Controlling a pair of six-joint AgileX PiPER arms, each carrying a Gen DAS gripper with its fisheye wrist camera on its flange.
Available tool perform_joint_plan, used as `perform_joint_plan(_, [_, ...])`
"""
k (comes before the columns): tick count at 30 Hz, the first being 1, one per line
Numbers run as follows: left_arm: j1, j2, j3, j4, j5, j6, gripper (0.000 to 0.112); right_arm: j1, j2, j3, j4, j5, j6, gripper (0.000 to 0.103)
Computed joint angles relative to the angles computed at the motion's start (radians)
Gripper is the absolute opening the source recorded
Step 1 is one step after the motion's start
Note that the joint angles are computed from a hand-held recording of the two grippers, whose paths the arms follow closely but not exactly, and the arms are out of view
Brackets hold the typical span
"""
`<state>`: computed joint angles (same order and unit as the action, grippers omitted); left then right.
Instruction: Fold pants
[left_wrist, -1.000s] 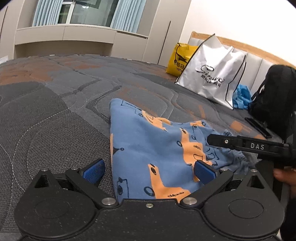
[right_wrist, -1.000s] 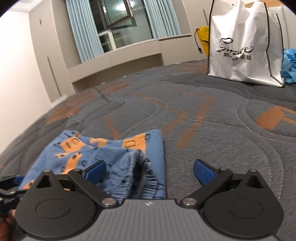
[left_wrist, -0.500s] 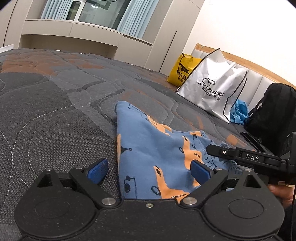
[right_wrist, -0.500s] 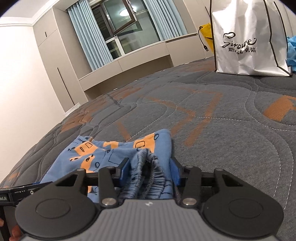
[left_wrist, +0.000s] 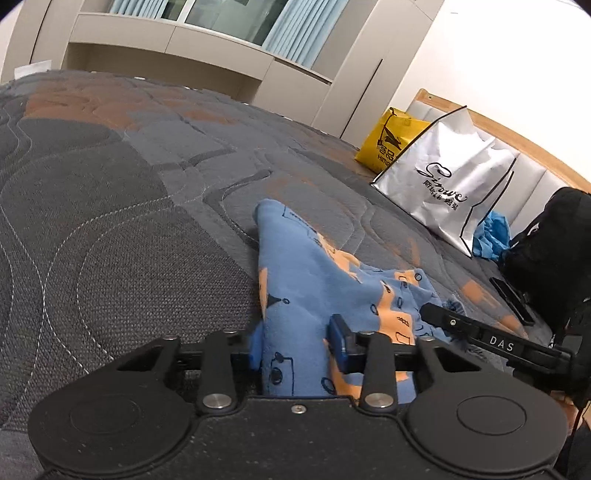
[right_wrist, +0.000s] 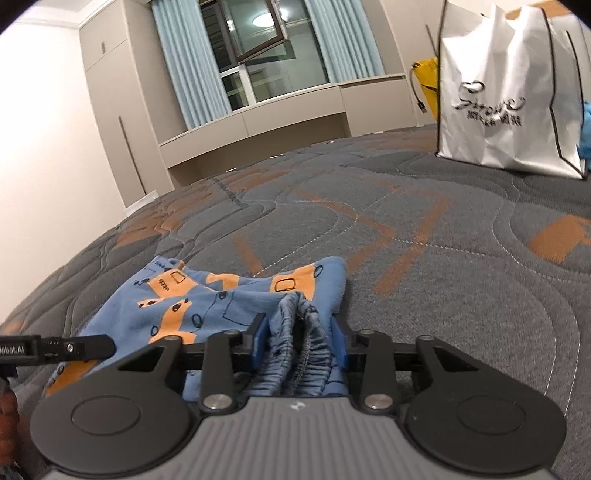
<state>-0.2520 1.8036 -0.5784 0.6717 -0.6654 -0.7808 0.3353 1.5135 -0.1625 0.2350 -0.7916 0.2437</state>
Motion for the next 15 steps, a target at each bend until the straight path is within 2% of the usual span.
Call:
perform_joint_plan(3, [0.016, -0.013, -0.006, 0.053, -0.007, -0.042, 0.02, 0.03, -0.048, -0.025, 0.072, 0.083, -0.066, 0.028])
perform_joint_plan(5, [0.035, -0.018, -0.006, 0.1, -0.021, -0.086, 0.019, 0.077, -0.078, -0.034, 0.173, 0.112, -0.145, 0.025])
perform_joint_plan(10, [0.052, -0.063, 0.037, 0.116, -0.047, -0.067, 0.018, 0.209, -0.149, -0.011, 0.379, 0.074, -0.244, 0.021])
perform_joint_plan(15, [0.103, -0.14, 0.085, 0.159, -0.072, -0.062, 0.018, 0.351, -0.232, -0.024, 0.609, 0.071, -0.422, 0.019])
